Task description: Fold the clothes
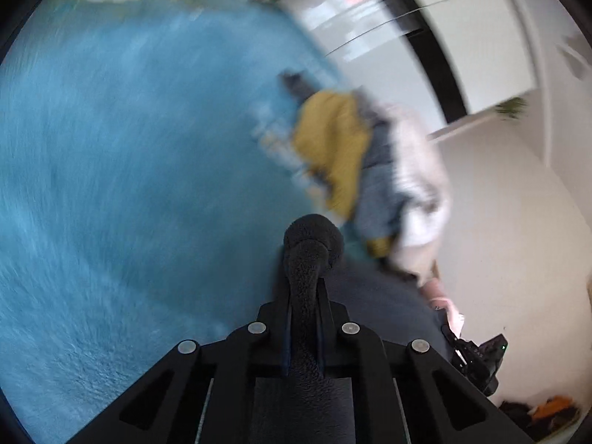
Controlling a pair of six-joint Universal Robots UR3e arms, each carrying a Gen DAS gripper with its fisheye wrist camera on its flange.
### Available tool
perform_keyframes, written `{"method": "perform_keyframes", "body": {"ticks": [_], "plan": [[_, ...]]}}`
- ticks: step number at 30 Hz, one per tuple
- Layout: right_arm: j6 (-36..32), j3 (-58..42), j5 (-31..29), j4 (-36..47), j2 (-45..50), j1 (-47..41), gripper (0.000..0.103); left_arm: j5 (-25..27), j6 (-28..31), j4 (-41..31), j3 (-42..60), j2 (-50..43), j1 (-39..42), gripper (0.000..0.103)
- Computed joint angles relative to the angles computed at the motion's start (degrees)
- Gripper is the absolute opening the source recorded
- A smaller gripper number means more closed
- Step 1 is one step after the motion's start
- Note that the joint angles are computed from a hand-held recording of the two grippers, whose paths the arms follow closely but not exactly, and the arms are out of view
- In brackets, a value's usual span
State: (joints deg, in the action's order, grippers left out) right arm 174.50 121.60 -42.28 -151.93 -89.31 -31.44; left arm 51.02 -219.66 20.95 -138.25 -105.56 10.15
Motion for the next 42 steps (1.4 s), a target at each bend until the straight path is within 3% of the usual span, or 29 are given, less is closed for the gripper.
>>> {"method": "perform_keyframes", "body": {"ticks": [2,7,10,11,13,16,17,20,23,27,31,35,36,38,39,40,42], "plan": [[1.65,0.35,-1.35,-1.03,2.83,0.35,0.009,-3.22,-1.73,1.84,0.27,-4.51,1.22,0.011],[-0.34,-1.95,1.54,4.84,4.72,-1.21,0.013,-1.70,0.30,-1.61,0.78,0.79,0.55,0.017],[-0.72,-3.78,-4.55,5.25,1.05,0.16,0.013,0.18,0.48,-4.05,1.44,2.78,0.58,0.032],[0.15,-4.39,-8.03,3.55,-0.61,1.48,0.014,1.90,0.34,-4.82,2.09,3.07,-0.05,0.033],[0.22,-7.03,-12.26,2.08,-2.02,5.22,0.017,0.55,0.51,-5.38,1.42,3.23,0.64,0.033],[-3.01,-17.41,-8.96,12.29,2.05,11.46,0.017,-2.25,0.54,-5.19,0.55,3.05,1.76,0.033],[-3.10,-22.18,-7.40,17.33,5.14,13.98,0.022,-2.42,0.71,-5.49,0.55,3.19,1.72,0.033],[1.99,-34.86,-6.82,22.52,15.62,22.23,0.024,-2.37,1.64,-6.86,1.04,3.72,0.93,0.033],[7.88,-46.69,-9.87,25.55,25.16,28.86,0.024,-2.91,2.13,-7.43,1.08,3.77,0.87,0.034],[15.26,-65.02,-22.38,40.74,35.22,35.30,0.024,-4.96,0.72,-7.07,1.27,2.07,1.64,0.036],[18.02,-74.96,-25.78,49.37,39.65,36.97,0.025,-5.44,-0.20,-7.00,1.94,1.48,1.20,0.036],[20.90,-89.30,-27.18,59.09,46.91,38.48,0.042,-4.04,0.20,-8.26,3.11,2.11,-0.29,0.036],[21.45,-93.22,-28.24,61.34,49.03,39.02,0.042,-3.73,0.35,-8.66,3.25,2.28,-0.58,0.036],[21.47,-95.84,-31.81,62.23,50.87,39.96,0.036,-3.43,0.75,-9.54,3.25,2.72,-0.89,0.036],[21.42,-95.49,-33.65,61.40,50.86,40.47,0.016,-3.46,0.74,-9.48,3.15,2.74,-0.94,0.036],[21.36,-93.15,-34.69,59.21,49.70,40.79,0.005,-3.86,0.68,-9.18,3.01,2.72,-0.77,0.036],[21.94,-86.58,-32.56,53.80,45.94,39.73,0.005,-4.62,0.51,-8.42,2.86,2.62,-0.49,0.036]]}}
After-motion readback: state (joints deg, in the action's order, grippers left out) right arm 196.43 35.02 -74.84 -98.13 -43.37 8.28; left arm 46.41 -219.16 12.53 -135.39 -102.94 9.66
